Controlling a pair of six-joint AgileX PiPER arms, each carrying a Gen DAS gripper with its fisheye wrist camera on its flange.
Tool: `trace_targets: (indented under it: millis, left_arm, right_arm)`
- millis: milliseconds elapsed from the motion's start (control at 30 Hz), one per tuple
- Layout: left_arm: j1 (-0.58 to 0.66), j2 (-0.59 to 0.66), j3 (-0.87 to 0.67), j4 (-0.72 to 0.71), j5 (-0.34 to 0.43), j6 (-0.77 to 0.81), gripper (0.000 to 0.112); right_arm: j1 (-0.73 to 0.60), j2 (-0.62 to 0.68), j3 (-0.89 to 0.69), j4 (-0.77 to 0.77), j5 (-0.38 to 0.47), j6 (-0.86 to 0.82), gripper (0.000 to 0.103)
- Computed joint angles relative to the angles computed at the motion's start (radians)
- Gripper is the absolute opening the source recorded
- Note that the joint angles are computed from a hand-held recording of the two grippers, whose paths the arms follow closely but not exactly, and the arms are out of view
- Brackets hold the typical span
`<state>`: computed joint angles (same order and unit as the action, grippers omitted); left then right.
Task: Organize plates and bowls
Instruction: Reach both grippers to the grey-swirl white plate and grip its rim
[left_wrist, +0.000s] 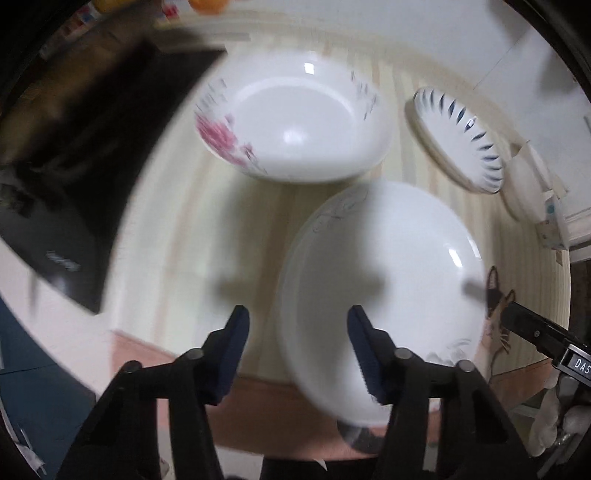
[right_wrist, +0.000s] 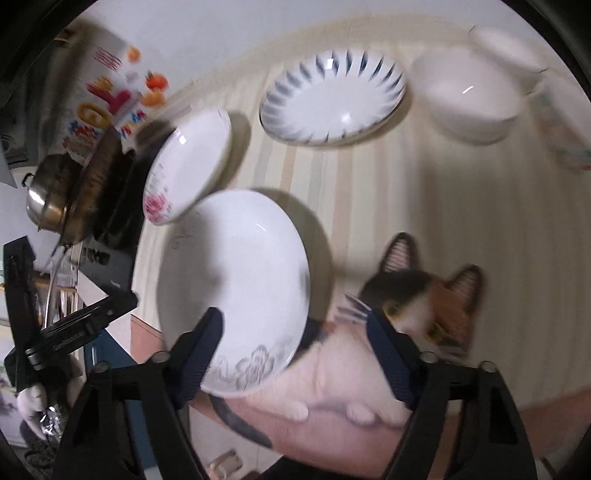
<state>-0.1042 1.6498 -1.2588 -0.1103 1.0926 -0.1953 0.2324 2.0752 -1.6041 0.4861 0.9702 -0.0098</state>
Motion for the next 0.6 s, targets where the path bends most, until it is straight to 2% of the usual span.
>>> trace_targets:
  millis: [100, 200, 267, 433, 600]
  left_arm:
    - [0.007, 0.062, -0.022, -0.034, 0.014, 0.031, 0.037]
    - [0.010, 0.078, -0.029, -0.048, 0.009, 0.046, 0.034]
    - [0.011, 0.081, -0.033, -0.047, 0.004, 0.049, 0.033]
    - [0.004, 0.049, -0.019, -0.044, 0.014, 0.042, 0.032]
    - [-0.035, 0.049, -0.041, -0.031, 0.024, 0.016, 0.032]
  right_arm:
    - [0.006, 0.124, -0.123, 0.028, 0.055, -0.026, 0.065]
    - [0.021, 0.187, -0.204, 0.023, 0.105, -0.024, 0.048]
    - [0.028, 0.234, -0.258, 0.029, 0.133, -0.021, 0.029]
    - [0.054, 0.210, -0.231, 0.014, 0.109, -0.004, 0.020]
    - [0.030, 0.173, -0.163, 0.020, 0.097, -0.039, 0.020]
